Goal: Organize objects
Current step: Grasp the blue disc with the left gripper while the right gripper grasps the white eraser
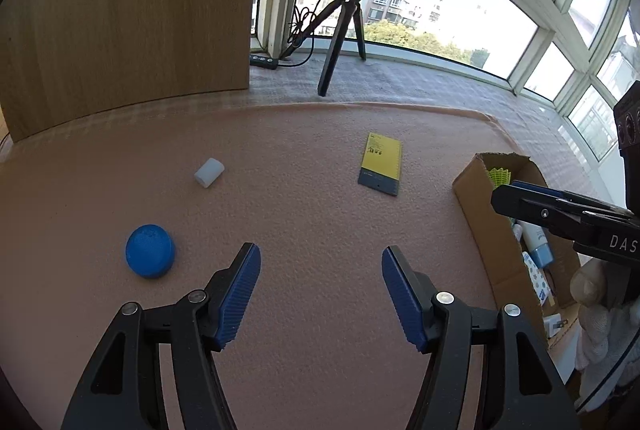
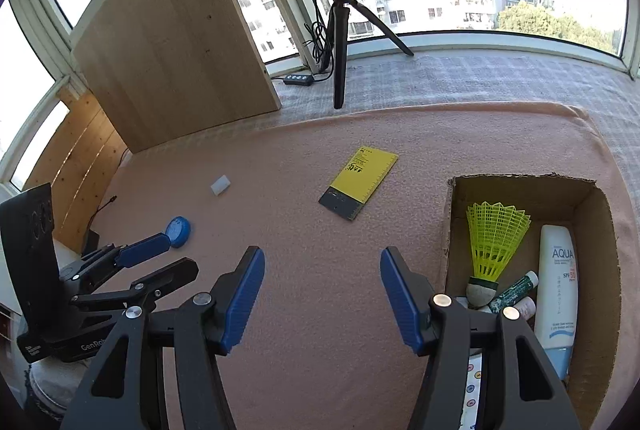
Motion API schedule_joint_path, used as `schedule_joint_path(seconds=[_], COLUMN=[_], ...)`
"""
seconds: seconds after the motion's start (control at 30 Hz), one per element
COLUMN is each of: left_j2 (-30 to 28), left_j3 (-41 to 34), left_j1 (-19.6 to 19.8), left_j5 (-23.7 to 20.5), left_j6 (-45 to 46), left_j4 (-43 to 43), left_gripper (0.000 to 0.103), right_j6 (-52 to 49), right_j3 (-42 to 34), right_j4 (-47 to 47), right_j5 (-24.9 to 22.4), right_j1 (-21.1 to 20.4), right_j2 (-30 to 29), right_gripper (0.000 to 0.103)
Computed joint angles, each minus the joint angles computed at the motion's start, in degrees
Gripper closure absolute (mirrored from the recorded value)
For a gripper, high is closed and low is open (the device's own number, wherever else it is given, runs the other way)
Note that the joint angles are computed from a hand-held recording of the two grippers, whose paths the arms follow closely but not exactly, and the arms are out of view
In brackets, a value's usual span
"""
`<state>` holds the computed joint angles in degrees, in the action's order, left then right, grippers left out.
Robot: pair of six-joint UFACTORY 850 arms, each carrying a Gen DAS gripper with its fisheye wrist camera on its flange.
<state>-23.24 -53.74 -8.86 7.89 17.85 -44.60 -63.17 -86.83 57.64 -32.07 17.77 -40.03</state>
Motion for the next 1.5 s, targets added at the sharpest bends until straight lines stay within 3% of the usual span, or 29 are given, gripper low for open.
schedule_joint_path(seconds=[0.1, 0.33, 0.47, 0.67, 0.77, 0.93, 1.03, 1.23, 1.37, 1.5], left_j2=[0.84, 1.47, 0.78, -2.09, -3.91, -6.99, -8.09, -9.16, -9.46, -9.53], left_j3=[1.84, 4.87, 5.52, 4.14, 2.87, 0.39, -0.43, -1.0, -1.07, -0.97], left_j1=[1.81, 7.27, 10.23, 13.31, 13.78, 13.54, 13.47, 13.62, 13.19, 13.22], left_j5=[0.43, 0.11, -0.54, -1.34, -1.57, -1.64, -1.47, -0.84, 0.6, 1.63], left_j6=[6.95, 4.32, -5.77, -30.72, -32.75, -27.57, -16.5, -7.5, 2.37, 4.81], left_j4=[-6.78, -3.82, 6.88, 33.02, 35.31, 29.34, 18.25, 9.16, -0.18, -2.38], left_gripper=[0.036, 0.036, 0.035, 0.032, 0.032, 0.032, 0.032, 0.033, 0.04, 0.049], right_j6=[0.01, 0.4, 4.56, 13.55, 18.17, 23.67, 25.66, 27.39, 27.4, 26.98], right_j3=[-0.84, -5.19, -10.07, -21.15, -28.43, -37.21, -40.68, -45.57, -47.65, -48.72], right_j4=[-0.31, 0.01, -3.25, -10.35, -14.11, -19.75, -24.49, -29.66, -31.17, -32.66], right_j5=[1.05, 1.04, -0.27, -5.58, -9.58, -12.29, -12.2, -11.67, -11.68, -11.31], right_j1=[1.69, 5.05, 7.11, 9.86, 11.11, 13.09, 14.63, 16.16, 16.61, 17.14], right_j2=[-0.42, -3.41, -6.73, -13.95, -18.71, -24.51, -26.99, -30.94, -32.65, -33.55], right_gripper=[0.046, 0.046, 0.046, 0.046, 0.046, 0.046, 0.046, 0.046, 0.046, 0.046])
